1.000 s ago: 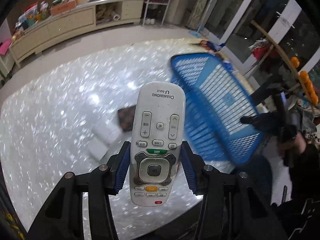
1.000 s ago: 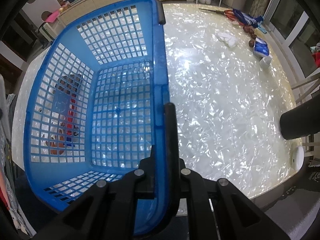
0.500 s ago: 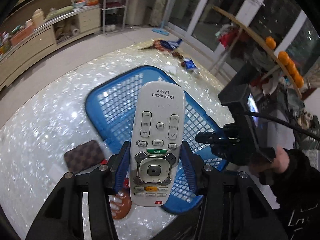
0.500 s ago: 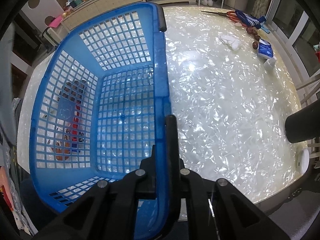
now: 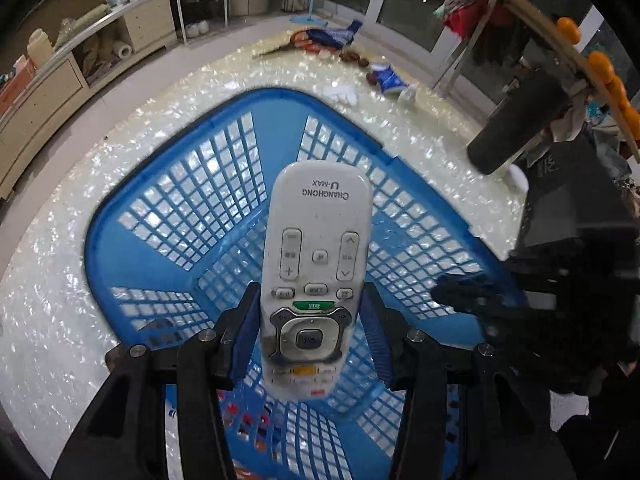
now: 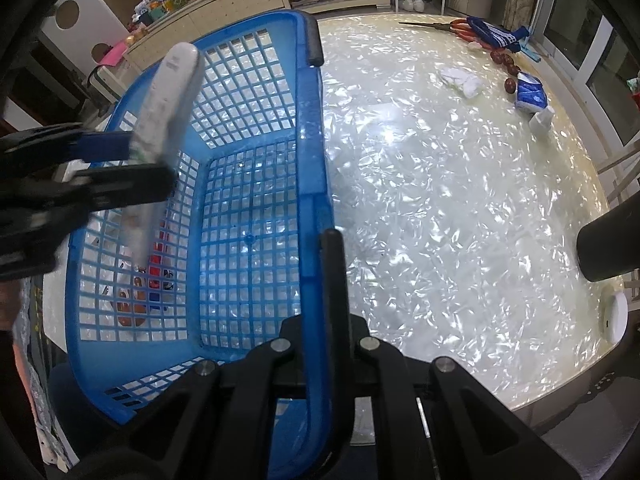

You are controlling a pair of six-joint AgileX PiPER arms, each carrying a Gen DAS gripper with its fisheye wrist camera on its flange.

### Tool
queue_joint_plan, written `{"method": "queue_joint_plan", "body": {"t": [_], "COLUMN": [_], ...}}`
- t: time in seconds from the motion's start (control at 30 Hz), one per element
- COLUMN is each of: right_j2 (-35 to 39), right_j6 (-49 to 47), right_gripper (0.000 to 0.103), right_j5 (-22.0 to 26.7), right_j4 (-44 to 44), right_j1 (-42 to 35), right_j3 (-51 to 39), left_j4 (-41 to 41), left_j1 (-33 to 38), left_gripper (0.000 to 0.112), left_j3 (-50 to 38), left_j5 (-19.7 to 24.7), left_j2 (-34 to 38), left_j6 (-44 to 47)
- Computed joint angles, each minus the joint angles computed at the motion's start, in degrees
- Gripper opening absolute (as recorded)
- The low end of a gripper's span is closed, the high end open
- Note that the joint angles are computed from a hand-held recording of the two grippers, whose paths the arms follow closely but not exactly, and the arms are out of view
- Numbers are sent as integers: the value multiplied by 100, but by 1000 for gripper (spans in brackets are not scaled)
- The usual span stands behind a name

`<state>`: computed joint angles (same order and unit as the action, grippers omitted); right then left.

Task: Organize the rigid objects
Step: 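Lift the remote with the left gripper and release it into the basket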

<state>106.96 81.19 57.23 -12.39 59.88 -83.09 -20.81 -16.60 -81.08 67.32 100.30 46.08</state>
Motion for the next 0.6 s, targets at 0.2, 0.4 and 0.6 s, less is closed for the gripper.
{"method": "queue_joint_plan", "body": {"t": [0.2, 0.4, 0.6], "right_j2": [24, 36, -12], "right_j6": [24, 13, 23], "right_gripper": [5, 5, 5], "right_j5": [-90, -249, -408], "right_j4": [11, 28, 18], "right_j1": [-2, -28, -63], "right_j3": [65, 174, 331], "left_j4": [485, 894, 1245], "left_j1": [-273, -519, -778], "left_gripper": [53, 53, 53], "left_j3": [-57, -116, -109], "left_j5": [-270, -369, -554], "left_j2": [432, 632, 648], "left_j6": [-278, -535, -767]}}
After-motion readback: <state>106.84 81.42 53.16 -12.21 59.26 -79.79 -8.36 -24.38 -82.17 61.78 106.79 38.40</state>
